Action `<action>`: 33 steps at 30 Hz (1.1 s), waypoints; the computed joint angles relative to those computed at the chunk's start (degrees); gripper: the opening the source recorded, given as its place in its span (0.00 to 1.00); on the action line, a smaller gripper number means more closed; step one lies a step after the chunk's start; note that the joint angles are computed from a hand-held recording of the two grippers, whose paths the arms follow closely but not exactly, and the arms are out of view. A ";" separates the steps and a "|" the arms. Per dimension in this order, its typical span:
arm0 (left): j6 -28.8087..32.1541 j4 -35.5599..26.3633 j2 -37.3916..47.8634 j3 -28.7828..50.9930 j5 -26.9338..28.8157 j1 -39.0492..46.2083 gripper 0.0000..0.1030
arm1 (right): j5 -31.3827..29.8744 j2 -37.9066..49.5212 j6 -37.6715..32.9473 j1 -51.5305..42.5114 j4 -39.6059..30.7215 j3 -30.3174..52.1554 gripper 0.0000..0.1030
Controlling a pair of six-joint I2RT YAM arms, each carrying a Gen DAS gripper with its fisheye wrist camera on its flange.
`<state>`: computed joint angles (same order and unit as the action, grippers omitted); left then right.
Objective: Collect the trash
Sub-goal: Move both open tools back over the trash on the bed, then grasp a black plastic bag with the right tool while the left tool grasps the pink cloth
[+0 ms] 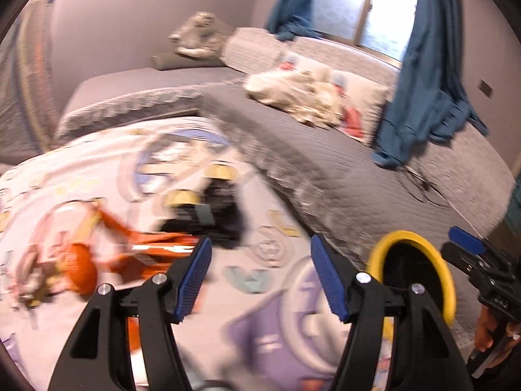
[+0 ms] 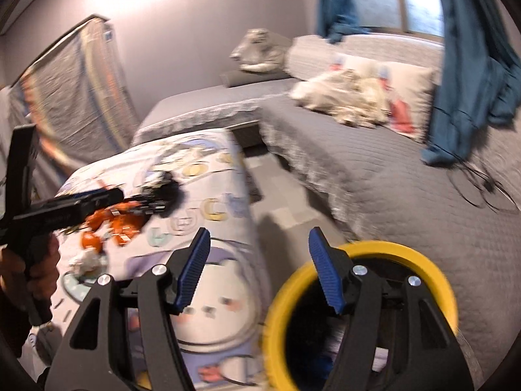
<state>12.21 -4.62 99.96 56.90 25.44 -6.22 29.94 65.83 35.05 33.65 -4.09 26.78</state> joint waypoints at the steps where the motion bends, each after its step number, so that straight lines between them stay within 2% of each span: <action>1: 0.78 -0.49 0.32 0.81 0.15 2.24 0.58 | -0.81 3.50 -0.90 1.00 1.92 1.95 0.58; 8: 4.59 -2.10 4.42 6.33 0.56 15.07 0.58 | -3.59 20.76 -4.48 5.88 6.61 13.90 0.58; 17: 8.93 -3.73 13.05 13.72 0.85 25.73 0.58 | -7.87 37.60 -8.03 2.93 5.29 27.46 0.59; 21: 10.90 -4.69 16.73 16.83 0.14 27.94 0.58 | -12.57 43.58 -9.81 -1.24 4.03 33.34 0.62; 24: 12.37 -4.17 18.79 18.01 -0.23 28.76 0.58 | -15.65 47.29 -11.01 -4.35 3.87 37.61 0.69; 33: 13.73 -4.47 24.29 22.85 -4.08 28.31 0.58 | -21.19 57.32 -11.82 -8.99 -0.91 51.21 0.69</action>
